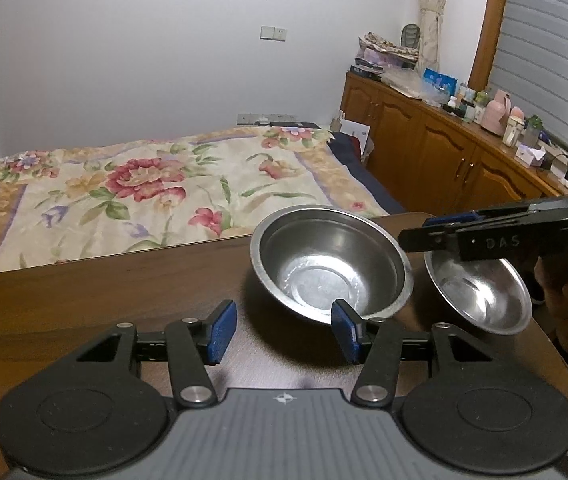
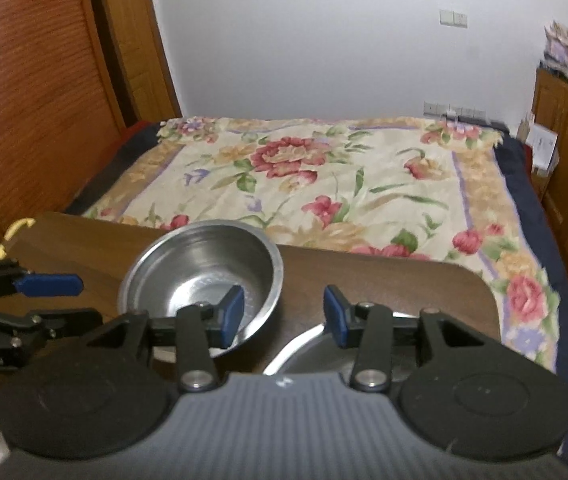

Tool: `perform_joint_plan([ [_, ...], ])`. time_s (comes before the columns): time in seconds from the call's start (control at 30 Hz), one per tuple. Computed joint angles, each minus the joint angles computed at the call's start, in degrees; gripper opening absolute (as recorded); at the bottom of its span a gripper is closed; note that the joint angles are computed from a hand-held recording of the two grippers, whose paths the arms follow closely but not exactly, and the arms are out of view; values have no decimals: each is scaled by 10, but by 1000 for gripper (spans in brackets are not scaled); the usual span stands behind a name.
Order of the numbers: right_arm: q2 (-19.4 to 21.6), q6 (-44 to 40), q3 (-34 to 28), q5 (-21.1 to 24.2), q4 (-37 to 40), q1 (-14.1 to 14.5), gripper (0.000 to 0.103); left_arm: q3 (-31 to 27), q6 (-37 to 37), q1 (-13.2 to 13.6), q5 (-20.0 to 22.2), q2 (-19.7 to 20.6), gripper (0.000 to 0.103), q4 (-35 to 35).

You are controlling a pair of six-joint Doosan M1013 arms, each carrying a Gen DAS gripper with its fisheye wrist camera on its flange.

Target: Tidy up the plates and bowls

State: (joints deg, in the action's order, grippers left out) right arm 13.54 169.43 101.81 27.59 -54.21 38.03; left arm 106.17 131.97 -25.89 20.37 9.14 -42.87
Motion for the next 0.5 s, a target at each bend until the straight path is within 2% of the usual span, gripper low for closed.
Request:
perform_joint_plan([
  [0.27, 12, -48, -11, -19, 79, -13, 45, -14, -11, 5, 15, 16, 55, -20],
  [0.37, 14, -65, -12, -34, 100, -17, 42, -19, -11, 6, 24, 20, 49, -29],
  [0.4, 15, -64, -11, -41, 101, -18, 40, -20, -12, 6, 26, 22, 44, -30],
  [0.5, 17, -79, -13, -48, 122, -19, 29, -23, 1, 7, 36, 25, 34, -45],
])
